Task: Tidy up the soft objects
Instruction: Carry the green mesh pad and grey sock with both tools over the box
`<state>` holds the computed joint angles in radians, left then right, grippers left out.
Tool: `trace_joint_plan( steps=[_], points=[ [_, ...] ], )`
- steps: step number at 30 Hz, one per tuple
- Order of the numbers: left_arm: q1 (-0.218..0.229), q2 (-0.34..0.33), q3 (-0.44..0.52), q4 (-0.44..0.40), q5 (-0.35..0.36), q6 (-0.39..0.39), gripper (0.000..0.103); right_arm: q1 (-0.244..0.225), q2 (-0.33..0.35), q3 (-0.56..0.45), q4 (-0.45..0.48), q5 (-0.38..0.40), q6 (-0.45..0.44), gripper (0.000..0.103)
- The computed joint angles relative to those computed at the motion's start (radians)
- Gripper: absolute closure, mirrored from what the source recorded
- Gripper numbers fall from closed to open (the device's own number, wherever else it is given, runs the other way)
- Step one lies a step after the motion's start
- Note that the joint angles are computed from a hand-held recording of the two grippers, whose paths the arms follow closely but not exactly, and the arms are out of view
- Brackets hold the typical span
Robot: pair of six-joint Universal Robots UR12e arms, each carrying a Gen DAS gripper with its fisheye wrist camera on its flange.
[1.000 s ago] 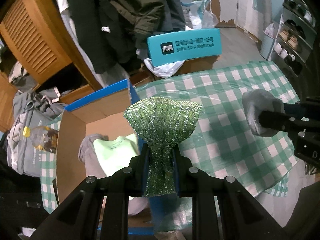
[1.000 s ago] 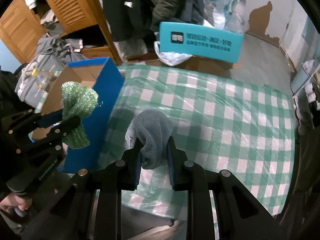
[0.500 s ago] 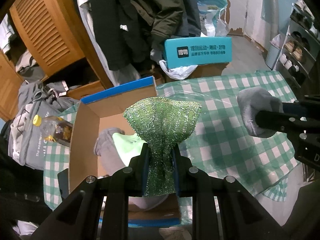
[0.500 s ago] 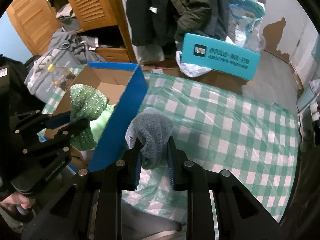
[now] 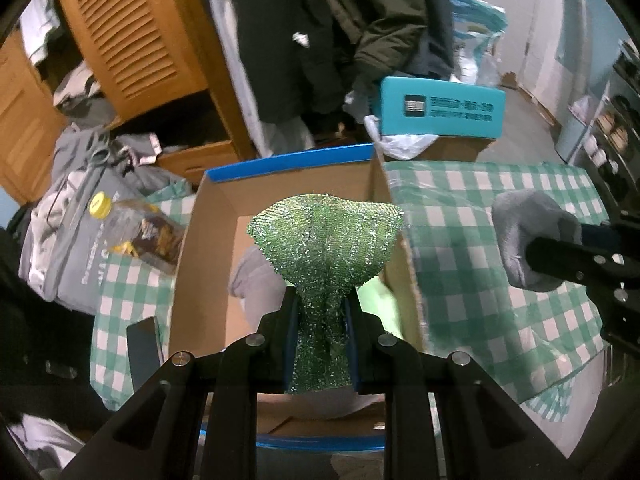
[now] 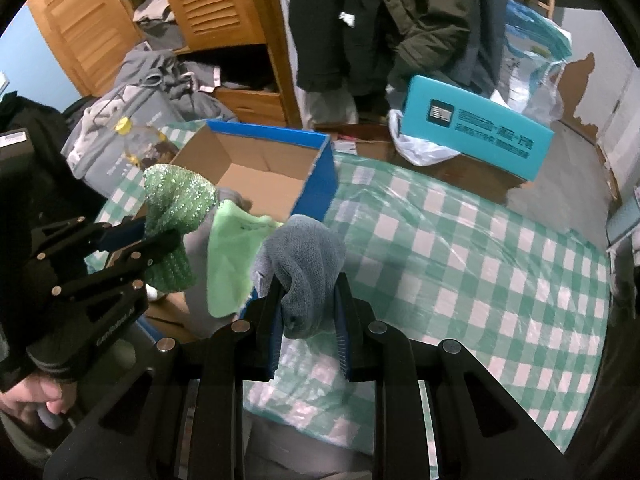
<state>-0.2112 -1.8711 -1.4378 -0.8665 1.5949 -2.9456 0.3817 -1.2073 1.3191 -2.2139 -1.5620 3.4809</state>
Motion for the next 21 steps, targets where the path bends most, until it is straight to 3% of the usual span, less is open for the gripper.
trace_joint_plan(
  steps=[21],
  points=[
    [0.047,-0.020,0.002,-0.046,0.033,-0.042,0.081,0.030,0.125,-0.153,0.067,0.075,-0.045,0.083]
  ],
)
